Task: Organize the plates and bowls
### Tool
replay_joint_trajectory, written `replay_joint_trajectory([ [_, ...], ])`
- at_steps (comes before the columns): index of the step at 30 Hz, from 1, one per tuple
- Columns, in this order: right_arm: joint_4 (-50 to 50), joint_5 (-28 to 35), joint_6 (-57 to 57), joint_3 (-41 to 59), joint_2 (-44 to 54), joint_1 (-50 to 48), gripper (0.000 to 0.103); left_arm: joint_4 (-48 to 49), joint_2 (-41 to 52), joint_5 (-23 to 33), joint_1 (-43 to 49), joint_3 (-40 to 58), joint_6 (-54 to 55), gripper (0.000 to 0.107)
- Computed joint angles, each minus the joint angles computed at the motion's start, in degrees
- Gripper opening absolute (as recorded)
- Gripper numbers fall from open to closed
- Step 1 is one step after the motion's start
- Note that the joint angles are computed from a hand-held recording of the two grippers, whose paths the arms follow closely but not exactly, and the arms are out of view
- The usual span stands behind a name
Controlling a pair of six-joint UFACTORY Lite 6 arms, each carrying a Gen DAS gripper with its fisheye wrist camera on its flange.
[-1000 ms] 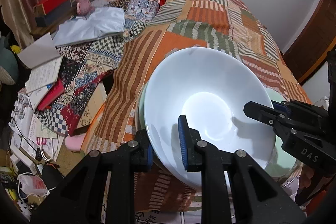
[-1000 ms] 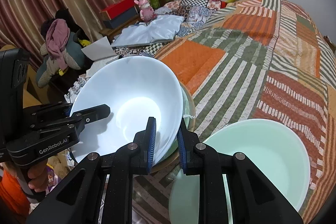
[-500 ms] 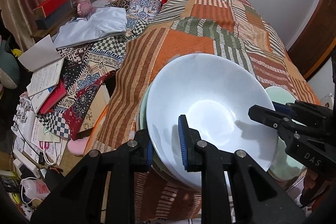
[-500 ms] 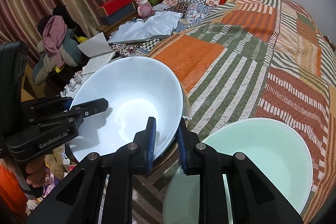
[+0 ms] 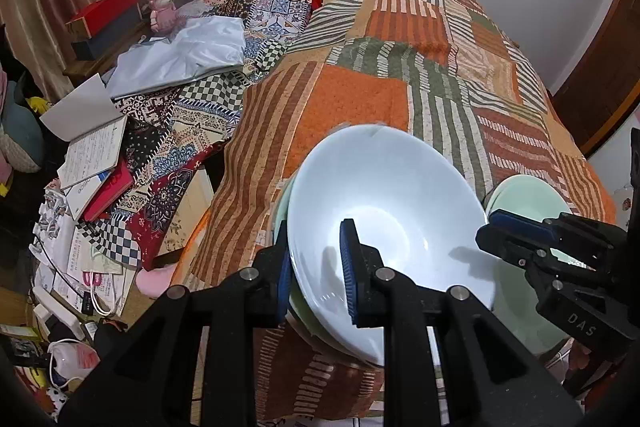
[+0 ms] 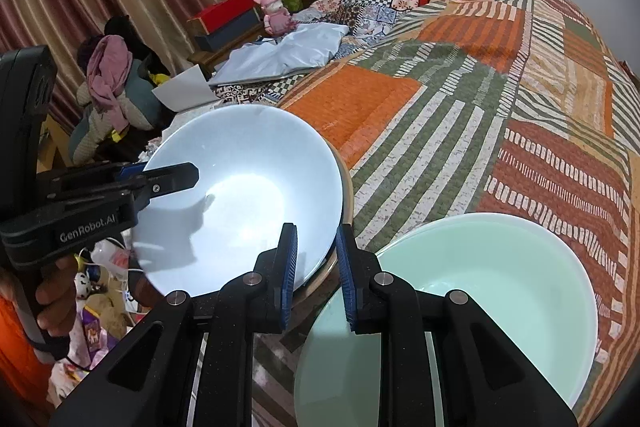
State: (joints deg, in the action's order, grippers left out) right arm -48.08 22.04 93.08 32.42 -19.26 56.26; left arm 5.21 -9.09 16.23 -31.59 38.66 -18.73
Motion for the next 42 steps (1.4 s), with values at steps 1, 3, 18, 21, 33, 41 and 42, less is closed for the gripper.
replay_joint_trajectory([
  [1, 0.20, -0.34, -0.26, -0.25, -0.30, -0.13, 0.019, -0.98, -0.10, 0.40, 0.33, 0.24, 0.82, 0.021],
  [3, 0.27, -0.62, -0.37, -0.79, -0.90, -0.25, 0.019, -1.04, -0.33, 1.07, 0.65, 0.63, 0.63, 0.021],
  [18, 1.76, -2.04, -1.49, -1.52, -1.17, -1.48, 0.028, 8.37, -6.78, 0.63, 1.53, -6.24, -7.44, 0.043],
  [21, 2.37, -2.95, -2.21, -0.69, 0.65, -1.92, 0.028, 2.35, -6.16, -0.92, 2.86, -7.60, -1.51, 0.043],
  [33, 6.48, -6.99, -7.28, 2.25, 7.85, -4.16, 0.030, -31.83, -0.22, -3.87, 6.16, -8.16, 32.39, 0.043],
  [41, 5.97, -7.11, -7.39, 3.07, 9.75, -4.55, 0.031, -39.80, 3.43, -5.84, 4.71, -7.49, 39.34, 0.043],
  [42, 4.86, -6.10, -6.21, 3.40, 9.92, -3.97, 0.031, -40.18, 3.25, -5.85, 4.78, -7.59, 39.67, 0.043],
])
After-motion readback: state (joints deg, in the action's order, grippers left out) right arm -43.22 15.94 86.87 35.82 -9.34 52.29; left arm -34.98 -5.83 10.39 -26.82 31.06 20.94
